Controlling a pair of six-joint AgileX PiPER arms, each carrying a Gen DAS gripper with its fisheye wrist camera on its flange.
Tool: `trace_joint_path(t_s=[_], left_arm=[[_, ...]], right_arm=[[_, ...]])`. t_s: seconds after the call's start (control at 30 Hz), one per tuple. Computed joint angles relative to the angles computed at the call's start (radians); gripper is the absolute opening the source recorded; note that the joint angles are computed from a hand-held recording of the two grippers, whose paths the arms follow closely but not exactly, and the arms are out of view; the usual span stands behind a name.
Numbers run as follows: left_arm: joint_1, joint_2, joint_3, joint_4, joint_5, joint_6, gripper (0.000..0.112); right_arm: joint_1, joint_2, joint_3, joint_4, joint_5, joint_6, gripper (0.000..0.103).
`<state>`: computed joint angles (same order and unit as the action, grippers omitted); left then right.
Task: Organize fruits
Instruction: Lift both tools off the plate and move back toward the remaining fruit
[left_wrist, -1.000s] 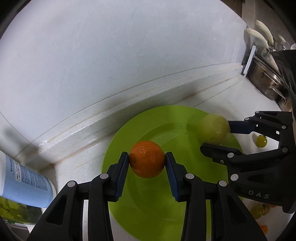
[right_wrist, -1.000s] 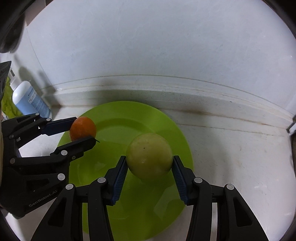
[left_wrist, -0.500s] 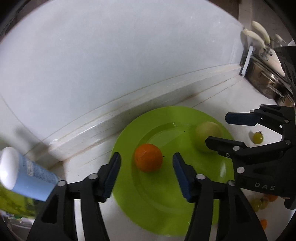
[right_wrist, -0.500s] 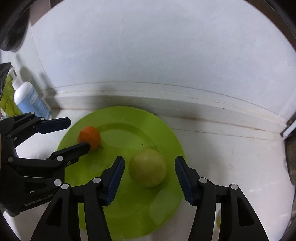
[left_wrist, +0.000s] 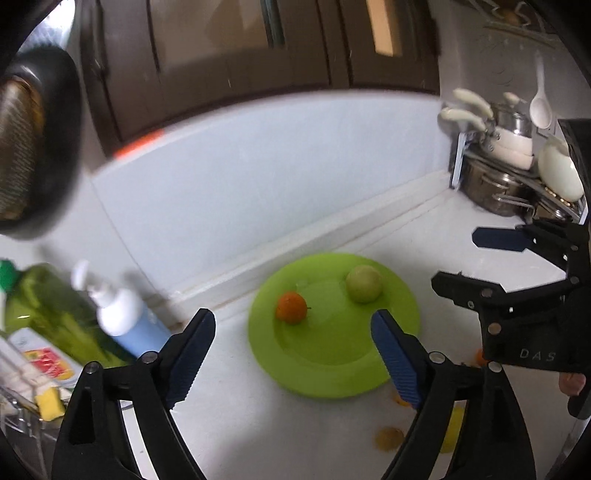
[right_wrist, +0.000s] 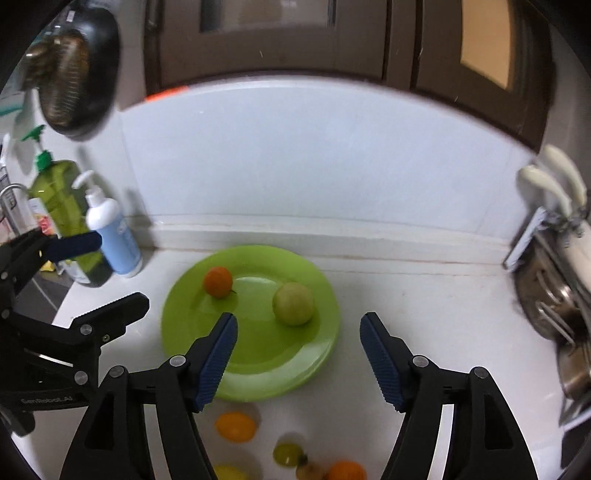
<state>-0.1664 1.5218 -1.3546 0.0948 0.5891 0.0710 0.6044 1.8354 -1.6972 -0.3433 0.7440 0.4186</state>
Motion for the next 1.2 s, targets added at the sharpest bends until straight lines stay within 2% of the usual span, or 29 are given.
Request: trace_joint_path(t_s=[0.1, 0.2, 0.3, 0.4, 0.5, 0.7, 0.77, 0.9, 1.1, 1.2], left_arm=[[-0.029, -0.097, 0.077, 0.068, -0.024, -0.072, 0.096], [-0.048, -0.182, 0.137, 0.101, -0.027, -0.132, 0.097], [-0.085, -0.265, 0.208, 0.142, -0.037, -0.204, 0.097], [-0.177, -0.328, 0.27, 0.309, -0.019, -0.413, 0.097], [-0.271, -0.357, 0.306, 0.471, 0.027, -0.612, 0.097], [-0.545, -0.392, 0.367, 0.794, 0.229, -1.063, 0.096], [-0.637, -0.387, 0.376, 0.849, 0.309, -1.166, 0.096], [-0.751, -0.364, 0.388, 0.903, 0.409, -1.297, 0.096], [-0.819, -0.329, 0.42, 0.929, 0.452, -1.397, 0.096], [-0.808, -0.315, 0.44, 0.918, 0.414, -1.402, 0.096]], right_arm=[[0.044, -0.09, 0.099, -0.086, -0.013, 0.107, 0.069], [0.085, -0.179, 0.188, -0.16, -0.003, 0.211, 0.069], [0.118, -0.262, 0.277, -0.221, 0.002, 0.302, 0.076], [0.155, -0.33, 0.373, -0.306, -0.013, 0.412, 0.08], [0.146, -0.383, 0.447, -0.311, -0.05, 0.436, 0.08], [0.075, -0.495, 0.587, -0.213, -0.163, 0.305, 0.08], [0.057, -0.531, 0.631, -0.207, -0.199, 0.273, 0.08], [0.007, -0.597, 0.705, -0.12, -0.26, 0.155, 0.08], [-0.027, -0.637, 0.783, -0.06, -0.302, 0.048, 0.08], [-0.056, -0.633, 0.812, 0.026, -0.322, -0.031, 0.08]])
